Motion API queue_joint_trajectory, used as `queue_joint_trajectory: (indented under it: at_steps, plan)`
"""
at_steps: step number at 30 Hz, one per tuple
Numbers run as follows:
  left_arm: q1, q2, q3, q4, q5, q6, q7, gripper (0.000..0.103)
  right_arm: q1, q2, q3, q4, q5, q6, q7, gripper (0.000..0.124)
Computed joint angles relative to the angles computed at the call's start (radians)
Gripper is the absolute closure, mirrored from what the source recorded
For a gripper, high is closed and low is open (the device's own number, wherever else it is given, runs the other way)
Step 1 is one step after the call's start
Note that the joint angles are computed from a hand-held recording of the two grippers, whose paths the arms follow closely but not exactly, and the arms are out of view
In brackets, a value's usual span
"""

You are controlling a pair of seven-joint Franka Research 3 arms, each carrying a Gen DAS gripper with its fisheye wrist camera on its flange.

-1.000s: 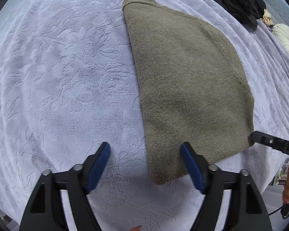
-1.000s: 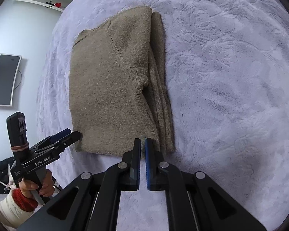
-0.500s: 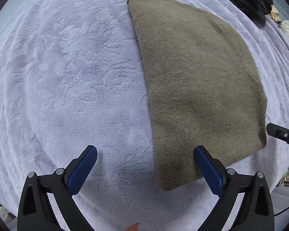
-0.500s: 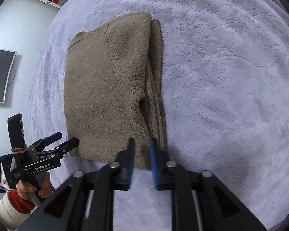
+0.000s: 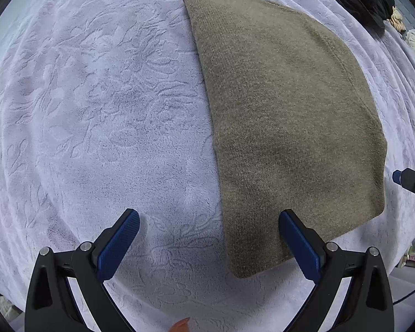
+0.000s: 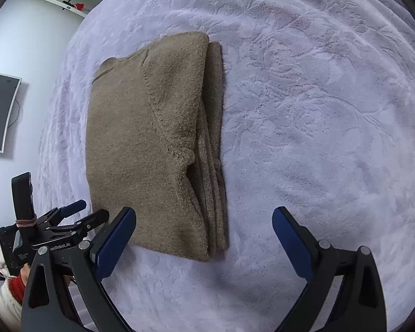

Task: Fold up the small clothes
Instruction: 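Grasp the sweater's folded end with the left gripper and tug it straight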

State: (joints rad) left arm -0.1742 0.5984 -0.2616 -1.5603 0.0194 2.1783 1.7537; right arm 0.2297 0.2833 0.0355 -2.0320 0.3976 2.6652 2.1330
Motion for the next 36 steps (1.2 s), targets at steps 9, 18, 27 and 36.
queue_joint_trajectory:
  at_steps: [9, 18, 27, 36]
  plan:
    - [0.068, 0.084, -0.054, 0.114, -0.141, -0.072, 0.087, 0.002, -0.068, 0.034, 0.047, 0.036, 0.136, 0.030, -0.163, 0.024]
    - [0.064, 0.289, -0.089, 0.403, -0.270, -0.238, 0.200, 0.002, -0.281, 0.241, 0.195, 0.246, 0.748, -0.032, -0.770, 0.024]
    - [0.012, 0.401, -0.096, 0.555, -0.327, -0.292, 0.132, 0.002, -0.295, 0.394, 0.174, 0.417, 0.864, -0.129, -0.857, 0.025]
    - [0.022, 0.340, -0.106, 0.477, -0.320, -0.215, 0.141, 0.050, -0.269, 0.359, 0.187, 0.406, 0.808, -0.073, -0.761, 0.084]
